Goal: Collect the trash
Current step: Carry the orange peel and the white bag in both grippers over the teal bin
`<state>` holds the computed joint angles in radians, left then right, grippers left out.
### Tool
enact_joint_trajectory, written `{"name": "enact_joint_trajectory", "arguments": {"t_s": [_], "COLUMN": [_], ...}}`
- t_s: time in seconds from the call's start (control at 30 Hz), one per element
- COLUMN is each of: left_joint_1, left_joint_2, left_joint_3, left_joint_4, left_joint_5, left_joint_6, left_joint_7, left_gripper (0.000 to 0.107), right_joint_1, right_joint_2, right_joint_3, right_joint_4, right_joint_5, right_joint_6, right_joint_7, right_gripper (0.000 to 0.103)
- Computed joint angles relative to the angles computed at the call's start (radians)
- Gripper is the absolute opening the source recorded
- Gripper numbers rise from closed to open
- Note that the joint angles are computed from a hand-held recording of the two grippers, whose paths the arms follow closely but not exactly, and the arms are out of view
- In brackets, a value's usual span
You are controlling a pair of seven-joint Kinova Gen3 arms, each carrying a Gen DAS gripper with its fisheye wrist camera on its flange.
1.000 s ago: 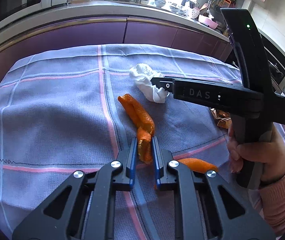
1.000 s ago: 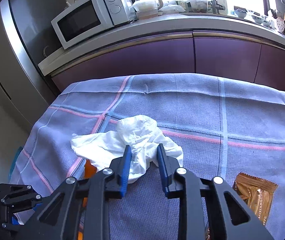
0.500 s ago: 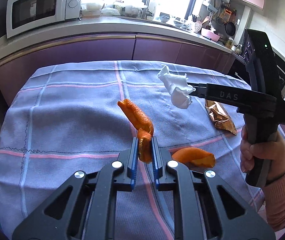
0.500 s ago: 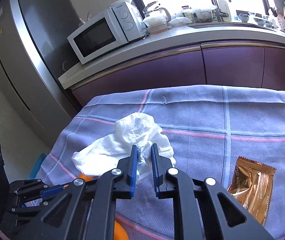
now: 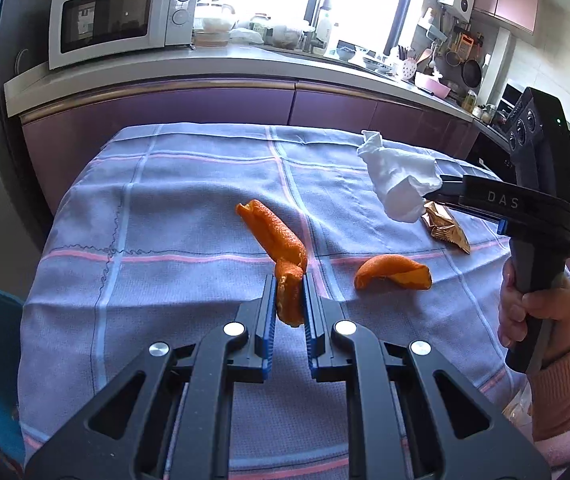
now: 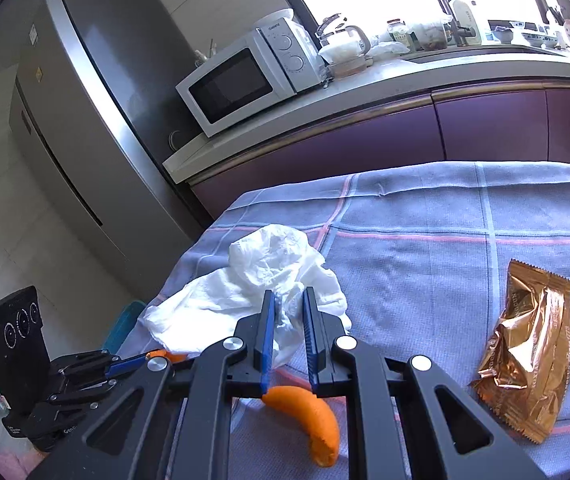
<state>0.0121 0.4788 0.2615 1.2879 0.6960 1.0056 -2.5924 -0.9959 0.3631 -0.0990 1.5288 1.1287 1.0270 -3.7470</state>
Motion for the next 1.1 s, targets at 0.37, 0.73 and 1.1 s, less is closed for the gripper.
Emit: {"name": "enact_joint_trajectory", "arguments": {"t_s": [0.37,0.73,1.1], "left_joint_1": [-0.075,-0.072,-0.078], "left_joint_2": [-0.031,-0.008,0.011], "left_joint_3": [-0.023,-0.033,-0.015], "left_joint_4": [0.062,0.065,0.083], "left_joint_5": [0.05,0.032,0.05], "left_joint_6": [0.015,0.03,0.039], "left_joint_7": [-0.038,-0.05,-0.061], "left_gripper": [0.01,0.048,0.019], "right_joint_1": [-0.045,-0.059,-0.073], "right_joint_2": [0.036,0.063,0.074], "right_joint_3": [0.005,0.02,0.035], "right_joint_4": [-0.045,-0.077,-0.084], "right_joint_5": [0.006,-0.026,-0.051], "right_joint_6": [0.017,-0.018,-0.038], "right_joint_7": [0.005,0.03,0.028], "right_gripper": [0.013,0.013,0.013]}}
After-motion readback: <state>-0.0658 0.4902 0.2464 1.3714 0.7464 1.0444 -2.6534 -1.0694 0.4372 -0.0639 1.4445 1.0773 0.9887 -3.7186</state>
